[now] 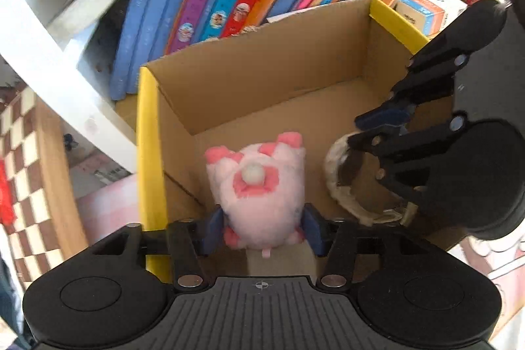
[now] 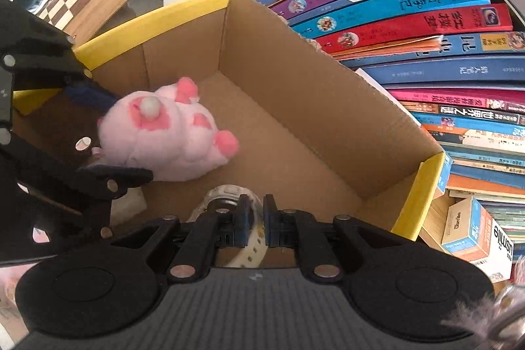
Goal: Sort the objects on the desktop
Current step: 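Lower and release the pig with the left tool while the right tool releases the watch, then move both open tools back toward the tape roll and charger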
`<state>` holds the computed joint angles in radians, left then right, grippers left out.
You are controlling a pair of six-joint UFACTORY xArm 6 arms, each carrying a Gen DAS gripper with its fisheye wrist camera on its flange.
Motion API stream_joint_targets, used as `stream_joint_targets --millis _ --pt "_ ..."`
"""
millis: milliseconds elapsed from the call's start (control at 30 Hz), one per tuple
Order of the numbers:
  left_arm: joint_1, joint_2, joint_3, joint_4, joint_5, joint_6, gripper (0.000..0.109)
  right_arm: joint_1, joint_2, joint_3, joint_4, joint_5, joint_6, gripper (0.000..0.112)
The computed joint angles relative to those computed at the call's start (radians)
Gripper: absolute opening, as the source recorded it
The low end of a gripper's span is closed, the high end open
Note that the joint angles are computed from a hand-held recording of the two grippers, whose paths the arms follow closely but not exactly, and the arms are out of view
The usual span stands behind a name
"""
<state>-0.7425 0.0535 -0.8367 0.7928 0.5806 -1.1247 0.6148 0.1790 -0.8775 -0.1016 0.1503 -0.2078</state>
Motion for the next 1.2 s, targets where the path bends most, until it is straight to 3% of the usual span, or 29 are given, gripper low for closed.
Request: stream_joint_targets --millis 67,133,267,667,867,1200 --pt "-0.014 -0.003 -0.011 0.030 0.039 -0.024 0.068 -0.004 -0.009 0.007 -0.022 -0.005 0.019 0.027" --pt "-0.027 -0.028 -0.001 0.061 0.056 -0.046 0.070 -0.009 -0.024 0.018 -0.053 -0.012 0.037 0.035" --pt "-0.062 -0.087 0.022 0.117 0.105 -0.090 0.078 -0.012 -0.066 0.043 -0.066 -0.022 0.040 0.043" --pt "-0.133 -0.257 0.115 0.175 0.180 -0.219 0.078 -0.019 -0.227 0.165 0.020 -0.027 0.066 0.052" --pt "-0.175 -0.327 0.171 0.209 0.193 -0.314 0.078 -0.032 -0.332 0.250 -0.110 -0.040 0.235 0.057" --pt "-0.313 -0.483 0.247 0.244 0.312 -0.423 0.078 -0.036 -0.578 0.424 -0.280 -0.039 0.483 0.068"
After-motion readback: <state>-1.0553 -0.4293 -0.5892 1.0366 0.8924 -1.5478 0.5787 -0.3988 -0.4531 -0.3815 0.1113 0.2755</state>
